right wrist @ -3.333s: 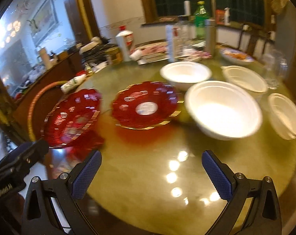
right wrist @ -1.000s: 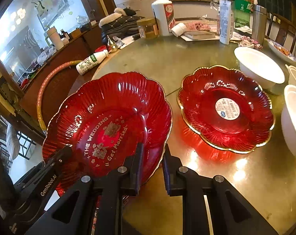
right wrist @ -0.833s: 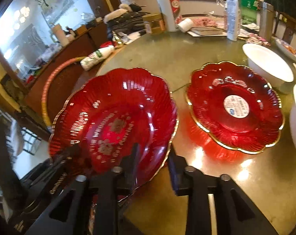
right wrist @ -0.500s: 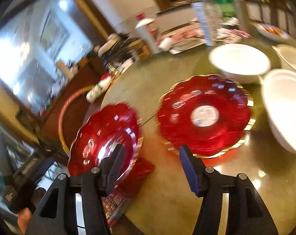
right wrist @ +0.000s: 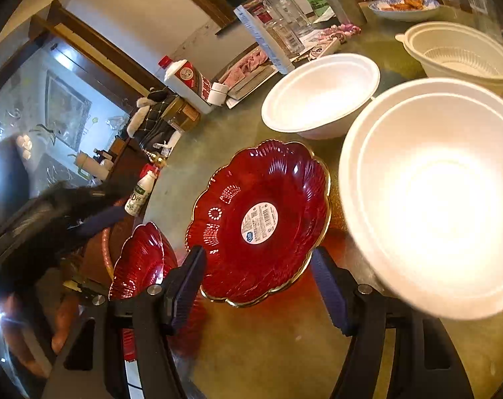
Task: Organize plates and bowls
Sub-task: 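Lift the wedding plate with the left tool while the right tool grasps the red sticker plate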
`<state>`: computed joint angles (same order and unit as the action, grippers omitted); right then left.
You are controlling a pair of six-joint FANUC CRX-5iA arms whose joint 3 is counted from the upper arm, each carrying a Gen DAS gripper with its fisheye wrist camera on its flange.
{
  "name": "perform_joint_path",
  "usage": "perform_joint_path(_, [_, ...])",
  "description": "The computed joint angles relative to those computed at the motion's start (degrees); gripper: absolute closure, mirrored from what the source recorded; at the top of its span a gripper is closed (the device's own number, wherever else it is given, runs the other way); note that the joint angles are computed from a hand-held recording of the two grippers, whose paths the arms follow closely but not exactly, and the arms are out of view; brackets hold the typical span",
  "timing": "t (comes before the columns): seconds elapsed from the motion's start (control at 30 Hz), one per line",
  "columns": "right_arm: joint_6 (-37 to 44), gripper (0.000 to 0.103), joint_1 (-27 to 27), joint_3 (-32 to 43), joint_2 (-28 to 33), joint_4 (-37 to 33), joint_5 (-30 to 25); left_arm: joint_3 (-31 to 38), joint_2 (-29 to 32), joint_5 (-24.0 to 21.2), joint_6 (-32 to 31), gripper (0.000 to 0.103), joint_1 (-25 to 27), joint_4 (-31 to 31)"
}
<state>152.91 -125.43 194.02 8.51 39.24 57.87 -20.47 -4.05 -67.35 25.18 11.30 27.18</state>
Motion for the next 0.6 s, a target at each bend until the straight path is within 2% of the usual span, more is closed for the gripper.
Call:
perform_joint_path(0.1, [-1.0,0.034,-1.8,3.1,1.7,-1.1,-4.0,2.0,1.8,1.4,2.9,0.018,-3.6,-5.0])
perform_joint_path(0.17, [-3.2,0.034,-3.1,5.4,3.1,-2.2,-7.6,3.0,3.2,0.6,4.1,0.018,-4.9,-7.2])
perform_joint_path(0.27, [-5.5,0.034,-2.4,5.5,3.2,-0.7,-6.9,5.1,6.1,-2.1,6.1,0.019,-6.4,-9.0])
perform_joint_path(0.43, [-7.8,0.033,-2.5,6.6,3.7,0.0,-8.1,5.9,8.3,-2.8,8.6,0.019,-7.9,-9.8])
perform_joint_path(0.5, [-8.4,0.036,-2.5,6.9,3.9,0.2,-8.2,5.4,8.3,-2.7,8.9,0.031,-7.9,-9.4])
perform_joint_path(0.53, [-7.9,0.043,-2.5,6.8,3.8,-0.3,-7.6,5.4,8.1,-2.1,9.4,0.054,-8.3,-10.6])
perform_joint_path(0.57, [-6.1,0.064,-3.2,6.6,3.5,-2.0,-6.9,5.7,7.9,-1.5,10.1,0.074,-9.0,-12.2])
perform_joint_path(0.6, [-4.0,0.073,-4.1,6.5,3.1,-4.2,-6.2,4.9,6.9,0.0,9.9,0.076,-9.0,-12.8])
